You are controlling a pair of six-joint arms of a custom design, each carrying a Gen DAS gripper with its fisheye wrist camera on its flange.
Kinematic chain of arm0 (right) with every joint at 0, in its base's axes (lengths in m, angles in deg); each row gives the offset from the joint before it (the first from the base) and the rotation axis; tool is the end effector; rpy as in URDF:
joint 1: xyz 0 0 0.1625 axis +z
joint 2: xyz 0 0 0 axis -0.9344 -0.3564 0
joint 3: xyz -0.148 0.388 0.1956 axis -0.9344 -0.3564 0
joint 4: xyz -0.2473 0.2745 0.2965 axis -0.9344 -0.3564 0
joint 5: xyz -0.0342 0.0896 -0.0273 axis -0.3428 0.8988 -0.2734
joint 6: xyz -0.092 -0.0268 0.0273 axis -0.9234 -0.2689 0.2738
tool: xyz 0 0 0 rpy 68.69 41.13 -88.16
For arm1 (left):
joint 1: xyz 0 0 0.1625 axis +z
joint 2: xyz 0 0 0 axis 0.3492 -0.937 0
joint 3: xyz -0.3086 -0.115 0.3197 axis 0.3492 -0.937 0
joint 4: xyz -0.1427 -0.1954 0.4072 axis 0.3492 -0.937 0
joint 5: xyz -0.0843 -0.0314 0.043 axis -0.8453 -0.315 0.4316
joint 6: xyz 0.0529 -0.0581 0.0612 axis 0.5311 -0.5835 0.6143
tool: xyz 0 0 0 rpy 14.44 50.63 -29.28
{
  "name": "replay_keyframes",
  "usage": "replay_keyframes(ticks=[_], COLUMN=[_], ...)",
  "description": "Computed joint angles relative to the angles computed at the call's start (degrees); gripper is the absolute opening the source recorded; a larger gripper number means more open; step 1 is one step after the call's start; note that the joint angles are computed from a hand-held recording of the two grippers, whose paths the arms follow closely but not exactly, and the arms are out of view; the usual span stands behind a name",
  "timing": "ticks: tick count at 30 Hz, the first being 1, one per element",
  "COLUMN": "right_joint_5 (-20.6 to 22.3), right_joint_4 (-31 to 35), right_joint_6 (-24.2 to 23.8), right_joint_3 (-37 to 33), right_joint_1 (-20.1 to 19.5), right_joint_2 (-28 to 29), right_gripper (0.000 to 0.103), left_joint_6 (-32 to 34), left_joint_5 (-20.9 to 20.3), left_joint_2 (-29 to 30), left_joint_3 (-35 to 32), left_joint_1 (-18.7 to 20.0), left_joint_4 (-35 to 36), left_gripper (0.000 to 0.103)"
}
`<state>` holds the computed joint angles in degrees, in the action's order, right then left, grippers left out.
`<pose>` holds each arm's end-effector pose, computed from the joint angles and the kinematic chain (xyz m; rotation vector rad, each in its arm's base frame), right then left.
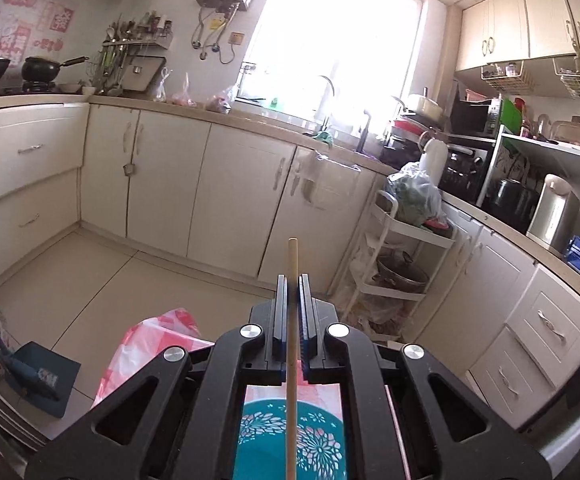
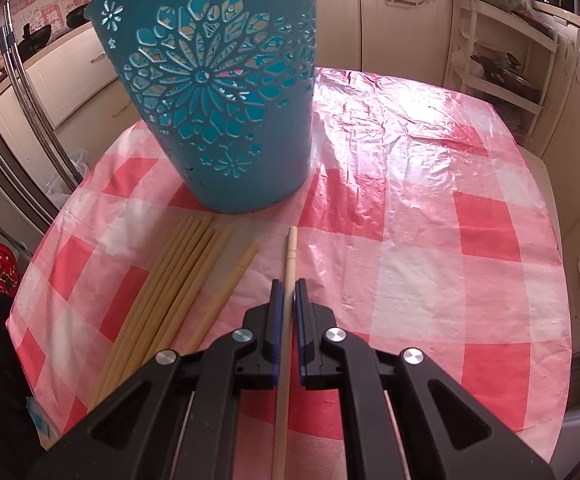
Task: Organize utensils
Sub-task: 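Lift the stick with the left tool over the teal basket and release it, then close the right tool on a wooden stick beside the basket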
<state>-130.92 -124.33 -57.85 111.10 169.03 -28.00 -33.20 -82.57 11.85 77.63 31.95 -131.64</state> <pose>0.2180 -0.7127 0.1843 0.7184 -2.5173 0.4952 -0.3790 -0.8360 0.2777 0.2664 2.1510 -1.5709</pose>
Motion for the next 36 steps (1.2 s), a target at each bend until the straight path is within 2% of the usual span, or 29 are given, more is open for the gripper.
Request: replay_keyframes(ticks=[5,10,15,19,22,24,26,27,29,33,36], right_joint_5=[0.5,0.4,0.3,-0.2,-0.7,-1.2,-1.1,-1.1,-1.2,-1.2,-1.9], right_joint_4=[0.8,0.6,-0.3,-1.5,-2.3,-2.8,-2.7,-2.6,-2.7,-2.6,-3.7], right_joint_6=[0.3,-0.1,-1.4,-3.4,-4.7,-5.2,-5.0,-4.8,-4.7,-4.4,-5.4], right_joint_3=[-0.3,-0.3,0.3,0.9,1.2,1.4,1.5,1.4,1.5,1.6,1.9], right_joint_1=[-0.2,-0.2,0.1,0.6,0.8,1.0,0.9,0.9,0.9,0.7,0.8], right_joint_2=[-0.1,-0.1,0.0,0.2,0.3,0.4,0.3,0.3,0.2,0.0,0.1], right_gripper=[0.007,0.008,0.016,0.027,0.032,0.033,0.033,0.033,0.033,0.032,0.028], left_joint_6=[0.2,-0.2,-3.7,-7.3,-9.1,-8.4,-7.2,-6.7,-7.2,-12.4,-15.6], left_joint_5=[2.5,4.2,5.7,6.5,7.7,8.5,10.7,11.0,10.8,7.9,7.1], left_joint_2=[3.1,2.4,0.4,-2.3,-4.4,-5.5,-6.3,-6.9,-8.4,-12.4,-15.2], left_joint_3=[-2.9,0.7,5.1,9.6,13.1,15.0,16.6,17.7,19.5,23.3,25.7], left_joint_1=[1.3,2.0,2.3,2.3,1.8,1.0,0.1,-0.2,-0.8,-0.9,-0.6], left_joint_4=[1.8,2.8,7.9,12.4,14.9,14.6,13.6,13.2,13.7,17.2,16.7], left_gripper=[0.005,0.005,0.005,0.008,0.029,0.048,0.064,0.068,0.072,0.079,0.082])
